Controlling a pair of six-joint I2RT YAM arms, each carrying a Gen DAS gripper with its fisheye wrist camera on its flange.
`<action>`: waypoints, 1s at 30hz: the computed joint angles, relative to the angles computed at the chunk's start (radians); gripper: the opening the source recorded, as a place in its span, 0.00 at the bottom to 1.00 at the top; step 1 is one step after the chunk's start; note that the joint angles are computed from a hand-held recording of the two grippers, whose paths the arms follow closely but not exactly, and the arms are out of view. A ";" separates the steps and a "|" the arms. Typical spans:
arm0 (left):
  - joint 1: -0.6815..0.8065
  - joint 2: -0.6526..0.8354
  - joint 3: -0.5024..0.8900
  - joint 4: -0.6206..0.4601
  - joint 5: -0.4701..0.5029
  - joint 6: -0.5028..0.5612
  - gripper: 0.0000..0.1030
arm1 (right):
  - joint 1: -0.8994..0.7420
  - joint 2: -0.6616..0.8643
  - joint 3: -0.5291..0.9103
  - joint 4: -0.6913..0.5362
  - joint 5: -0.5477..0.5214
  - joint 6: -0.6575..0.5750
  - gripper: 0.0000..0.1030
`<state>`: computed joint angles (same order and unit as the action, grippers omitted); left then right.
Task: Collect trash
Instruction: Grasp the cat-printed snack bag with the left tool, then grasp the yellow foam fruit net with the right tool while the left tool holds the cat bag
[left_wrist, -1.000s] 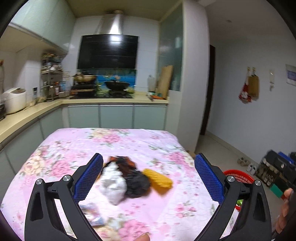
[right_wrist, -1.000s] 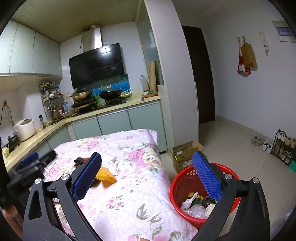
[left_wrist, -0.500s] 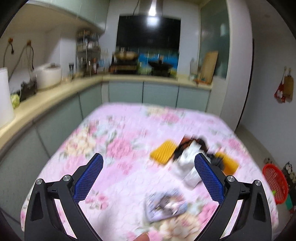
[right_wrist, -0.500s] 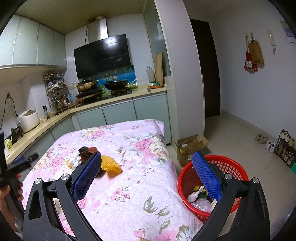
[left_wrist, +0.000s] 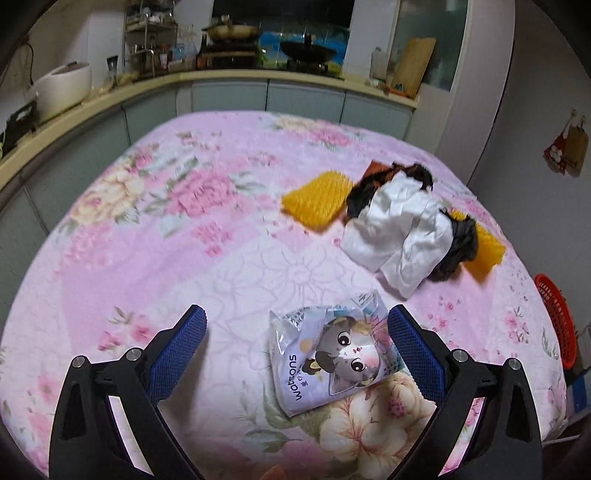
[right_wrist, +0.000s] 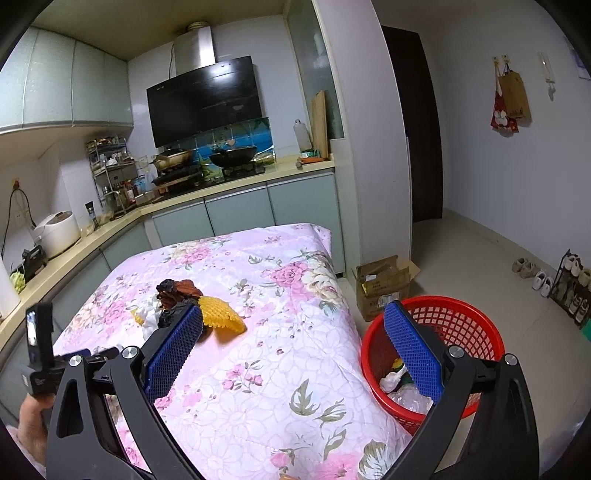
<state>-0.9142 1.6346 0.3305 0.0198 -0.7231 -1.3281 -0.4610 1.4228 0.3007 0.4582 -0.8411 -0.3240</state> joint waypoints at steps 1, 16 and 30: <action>0.006 0.018 0.003 0.019 0.014 0.010 0.86 | 0.000 0.007 0.004 -0.004 0.002 0.002 0.93; -0.050 -0.020 0.014 0.025 0.005 0.046 0.29 | 0.035 0.040 -0.007 0.036 0.035 -0.021 0.93; -0.139 -0.152 0.042 -0.136 -0.144 0.019 0.16 | 0.245 0.102 -0.020 0.119 0.179 0.030 0.93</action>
<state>-1.0528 1.4824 0.3726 -0.1165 -0.8672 -1.3096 -0.2164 1.5252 0.2807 0.5772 -0.6621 -0.2941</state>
